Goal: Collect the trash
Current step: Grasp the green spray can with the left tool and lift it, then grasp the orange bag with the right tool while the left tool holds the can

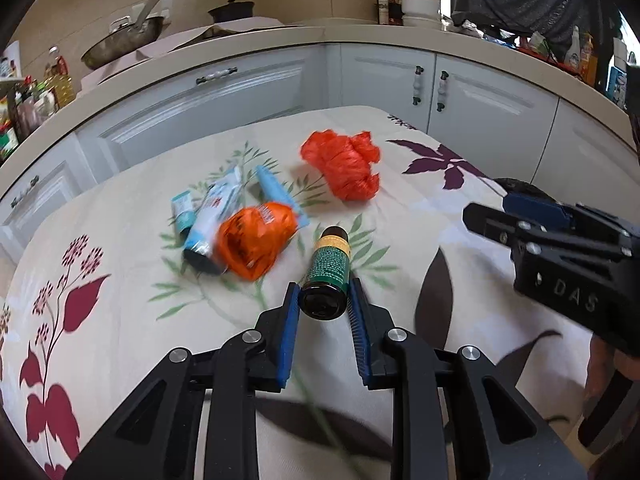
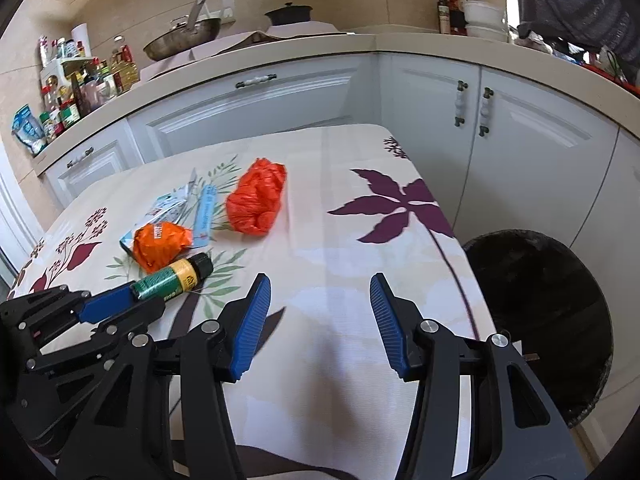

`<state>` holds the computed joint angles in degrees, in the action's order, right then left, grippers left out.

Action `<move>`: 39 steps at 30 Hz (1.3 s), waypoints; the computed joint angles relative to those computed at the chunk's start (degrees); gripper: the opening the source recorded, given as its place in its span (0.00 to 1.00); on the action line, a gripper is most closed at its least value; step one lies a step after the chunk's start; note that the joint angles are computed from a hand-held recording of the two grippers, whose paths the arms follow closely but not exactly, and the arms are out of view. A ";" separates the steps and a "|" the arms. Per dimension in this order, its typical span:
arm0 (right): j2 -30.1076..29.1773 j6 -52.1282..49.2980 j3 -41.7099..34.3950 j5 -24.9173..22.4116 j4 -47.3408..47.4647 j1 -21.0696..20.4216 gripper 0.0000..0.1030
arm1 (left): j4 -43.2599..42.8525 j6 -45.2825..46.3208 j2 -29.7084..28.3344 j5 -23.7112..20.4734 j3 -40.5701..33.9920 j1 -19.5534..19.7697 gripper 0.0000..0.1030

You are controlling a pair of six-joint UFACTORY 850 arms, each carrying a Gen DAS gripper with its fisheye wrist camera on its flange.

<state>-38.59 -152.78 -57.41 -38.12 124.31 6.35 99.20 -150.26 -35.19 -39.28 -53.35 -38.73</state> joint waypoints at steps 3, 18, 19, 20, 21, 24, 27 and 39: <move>0.48 -0.93 0.72 0.00 0.58 0.62 0.49 | 0.38 -1.37 0.46 1.85 1.44 0.08 0.25; 1.43 -1.93 1.73 0.82 1.03 1.87 0.49 | 4.12 -5.04 -0.40 5.43 0.33 2.40 0.24; 1.44 -2.03 1.74 0.84 1.08 1.98 0.49 | 4.25 -5.02 -0.42 5.23 0.40 2.17 0.24; 1.42 -1.87 1.70 0.91 0.91 2.10 0.49 | 3.53 -4.36 -0.55 4.61 0.42 1.75 0.24; 1.42 -1.79 1.74 0.91 0.80 2.17 0.49 | 2.86 -4.00 -0.59 4.13 0.51 1.48 0.24; 1.48 -1.87 1.87 0.97 0.53 2.87 0.49 | 1.89 -5.12 0.40 2.73 2.16 0.80 0.24; 1.53 -1.83 1.98 1.10 0.12 3.72 0.49 | 1.60 -7.38 2.21 1.83 4.67 0.63 0.24; 1.23 -0.18 0.84 1.98 -1.82 8.80 0.50 | -4.69 -11.62 9.61 -3.47 14.75 3.27 0.24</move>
<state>-37.36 -152.97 -56.57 -36.13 122.49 15.15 94.50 -161.88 -25.58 -42.76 -38.60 -35.45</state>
